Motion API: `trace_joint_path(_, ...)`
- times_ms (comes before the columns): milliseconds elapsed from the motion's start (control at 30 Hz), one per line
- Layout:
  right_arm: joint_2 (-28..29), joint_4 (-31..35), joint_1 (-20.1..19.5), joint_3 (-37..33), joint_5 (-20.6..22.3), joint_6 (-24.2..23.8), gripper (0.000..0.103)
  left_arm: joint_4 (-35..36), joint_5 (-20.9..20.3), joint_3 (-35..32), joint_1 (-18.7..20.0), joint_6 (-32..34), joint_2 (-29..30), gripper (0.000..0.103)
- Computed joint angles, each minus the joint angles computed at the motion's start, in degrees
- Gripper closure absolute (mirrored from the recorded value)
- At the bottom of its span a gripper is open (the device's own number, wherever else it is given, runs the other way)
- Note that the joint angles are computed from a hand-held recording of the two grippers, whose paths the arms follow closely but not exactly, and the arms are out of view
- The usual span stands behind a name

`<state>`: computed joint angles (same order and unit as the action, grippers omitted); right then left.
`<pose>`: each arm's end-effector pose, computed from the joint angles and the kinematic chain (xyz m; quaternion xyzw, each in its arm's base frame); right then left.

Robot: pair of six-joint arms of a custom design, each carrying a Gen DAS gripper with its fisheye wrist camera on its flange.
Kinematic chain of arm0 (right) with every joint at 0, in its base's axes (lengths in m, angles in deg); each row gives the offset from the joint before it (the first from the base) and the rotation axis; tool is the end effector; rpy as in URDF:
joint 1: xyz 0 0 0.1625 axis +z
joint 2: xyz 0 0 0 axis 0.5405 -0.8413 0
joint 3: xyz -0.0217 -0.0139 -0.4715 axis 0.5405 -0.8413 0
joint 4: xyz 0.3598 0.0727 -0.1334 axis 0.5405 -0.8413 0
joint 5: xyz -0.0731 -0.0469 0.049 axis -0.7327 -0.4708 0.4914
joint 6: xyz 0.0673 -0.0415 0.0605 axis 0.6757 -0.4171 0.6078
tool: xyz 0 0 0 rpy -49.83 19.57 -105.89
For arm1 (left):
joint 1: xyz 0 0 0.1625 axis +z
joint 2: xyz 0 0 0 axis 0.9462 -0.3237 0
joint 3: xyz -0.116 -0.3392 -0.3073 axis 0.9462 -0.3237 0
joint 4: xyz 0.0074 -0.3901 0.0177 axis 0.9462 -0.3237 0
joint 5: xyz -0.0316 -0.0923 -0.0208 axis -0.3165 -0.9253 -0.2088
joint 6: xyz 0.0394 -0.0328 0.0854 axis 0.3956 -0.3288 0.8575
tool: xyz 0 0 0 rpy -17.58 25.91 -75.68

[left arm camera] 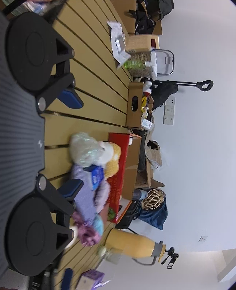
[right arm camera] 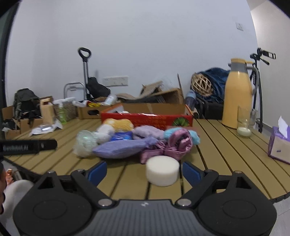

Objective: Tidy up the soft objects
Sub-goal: 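Grasp the clear plastic bag with the left tool while the right tool grasps the white round sponge, then carry the bag and sponge into the cardboard box while opening both tools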

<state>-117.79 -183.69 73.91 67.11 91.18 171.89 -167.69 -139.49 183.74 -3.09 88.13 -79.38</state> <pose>0.1599 -0.3178 -0.0506 0.0663 -0.7304 0.5625 0.3817 -0.0195 -0.4588 0.1155 0.3696 0.8183 -0.4203 0.1308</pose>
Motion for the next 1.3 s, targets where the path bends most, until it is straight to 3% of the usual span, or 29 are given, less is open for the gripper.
trace_joint_path(67,-1.5,5.6,-2.1,-2.4,1.0,2.2,0.018,4.9,1.0,-4.4,0.1,-1.9,0.9,0.016)
trace_joint_path(167,-3.1,12.8,-6.1,-4.2,-1.8,5.9,0.023,10.4,0.8,-9.0,0.6,-5.2,2.3,0.022)
trace_joint_path(267,-4.0,14.8,-9.0,-4.5,-4.4,6.7,0.031,12.4,1.6,-12.0,0.7,-6.0,4.1,0.022)
trace_joint_path(300,-3.8,14.3,-9.6,-4.7,-4.3,6.7,0.033,13.3,2.1,-12.9,0.8,-6.3,4.5,0.026)
trace_joint_path(400,-4.6,14.2,-12.1,-3.5,-7.5,9.4,0.045,16.8,1.0,-14.4,1.6,-7.6,4.7,0.054)
trace_joint_path(533,-3.5,12.6,-11.4,-3.7,-6.5,6.2,0.047,13.8,-0.1,-13.3,1.6,-5.2,5.4,0.072)
trace_joint_path(667,-4.2,13.2,-9.3,-1.9,-6.9,7.5,0.047,11.4,-1.1,-9.3,1.0,-5.4,3.4,0.075)
trace_joint_path(800,-8.0,12.6,-5.0,1.1,-8.2,6.2,0.048,12.3,-6.1,-6.0,0.6,-6.5,-2.0,0.075)
trace_joint_path(900,-19.4,28.2,-6.0,-1.1,-15.5,4.8,0.047,19.0,-7.2,-11.2,-1.0,-5.6,-4.2,0.075)
trace_joint_path(967,-24.6,40.2,-7.7,-6.3,-18.3,5.8,0.047,28.3,-8.5,-19.1,-1.6,-5.7,-3.8,0.074)
trace_joint_path(1033,-26.8,52.2,-10.8,-15.0,-19.8,6.5,0.047,34.0,-6.7,-27.4,-2.8,-4.3,-0.6,0.074)
trace_joint_path(1167,-22.6,76.1,-14.3,-38.3,-17.8,6.4,0.047,50.9,1.5,-48.5,-5.0,-3.8,8.9,0.074)
trace_joint_path(1233,-18.4,85.6,-16.4,-50.3,-17.3,4.3,0.047,60.1,4.2,-60.5,-5.6,-2.5,14.7,0.074)
trace_joint_path(1300,-12.7,92.6,-17.8,-62.2,-14.2,5.2,0.047,71.3,6.3,-72.3,-5.3,-4.0,20.1,0.073)
